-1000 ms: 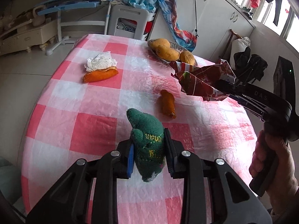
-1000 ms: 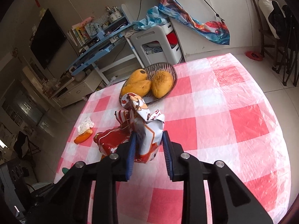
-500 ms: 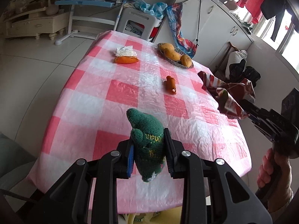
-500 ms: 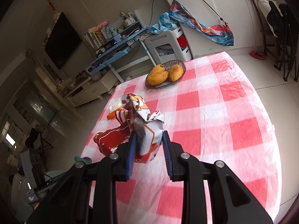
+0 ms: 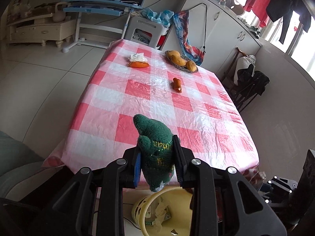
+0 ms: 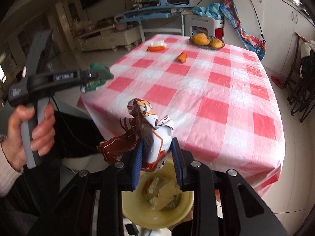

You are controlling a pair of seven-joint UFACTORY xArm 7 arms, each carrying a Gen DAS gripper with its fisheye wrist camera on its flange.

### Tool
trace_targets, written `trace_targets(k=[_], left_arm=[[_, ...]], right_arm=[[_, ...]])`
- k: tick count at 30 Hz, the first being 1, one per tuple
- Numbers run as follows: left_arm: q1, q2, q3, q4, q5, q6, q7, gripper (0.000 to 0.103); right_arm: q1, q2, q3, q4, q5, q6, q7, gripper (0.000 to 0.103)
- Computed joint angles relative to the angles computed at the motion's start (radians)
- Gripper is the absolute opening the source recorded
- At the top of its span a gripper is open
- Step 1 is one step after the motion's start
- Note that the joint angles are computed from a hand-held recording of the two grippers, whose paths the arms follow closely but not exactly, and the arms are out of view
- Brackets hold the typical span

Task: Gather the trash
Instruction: 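Carry the green plush toy with the left tool while the right tool carries the snack bag over the basin, then open both tools to drop the plush toy and snack bag into the yellow basin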

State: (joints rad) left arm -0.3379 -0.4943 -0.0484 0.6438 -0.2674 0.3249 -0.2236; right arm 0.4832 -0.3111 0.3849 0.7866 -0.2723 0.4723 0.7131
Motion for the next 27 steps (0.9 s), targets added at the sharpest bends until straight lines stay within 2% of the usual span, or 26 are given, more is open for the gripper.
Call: trace_targets(k=[3,5,9,11,13,16,18,19,21,24,27], left_arm=[[-0.016,-0.041,-0.007,-0.026,0.002,0.016,0.008,0.027],[-0.031,-0.064,-0.015,-0.044,0.003,0.028,0.01,0.027],[-0.083,-0.086,-0.027,-0.067,-0.004,0.064,0.032,0.027],[-0.124,-0.082,-0.027,-0.067,-0.012,0.093,0.063,0.027],[-0.186,-0.057,-0.013,-0.049,-0.032,0.158,0.14,0.027],[-0.183,-0.025,-0.082,-0.028,0.017,0.223,0.18,0.032],[-0.181,-0.022,-0.111,-0.028,0.038,0.229,0.191,0.035],[-0.176,-0.026,-0.118,-0.029,0.043,0.227,0.189,0.04],[-0.162,-0.04,-0.121,-0.036,0.047,0.211,0.173,0.048],[-0.147,-0.058,-0.083,-0.039,0.016,0.195,0.16,0.05],[-0.119,-0.061,-0.068,-0.042,-0.002,0.177,0.13,0.052]], right_arm=[[0.025,0.034,0.025,0.046,-0.013,0.151,-0.027,0.035],[0.024,0.021,0.032,0.043,-0.042,0.174,0.015,0.044],[-0.009,-0.088,0.013,-0.031,-0.041,0.073,0.137,0.06],[-0.068,-0.145,0.035,-0.064,-0.088,0.008,0.208,0.064],[-0.139,-0.207,0.062,-0.11,-0.129,-0.094,0.282,0.072],[-0.242,-0.263,0.108,-0.165,-0.133,-0.202,0.391,0.074],[-0.305,-0.286,0.153,-0.19,-0.126,-0.252,0.456,0.074],[-0.334,-0.289,0.176,-0.199,-0.127,-0.285,0.477,0.074],[-0.379,-0.285,0.224,-0.193,-0.129,-0.301,0.495,0.074],[-0.407,-0.258,0.269,-0.168,-0.138,-0.29,0.488,0.075],[-0.402,-0.235,0.283,-0.155,-0.148,-0.277,0.477,0.075]])
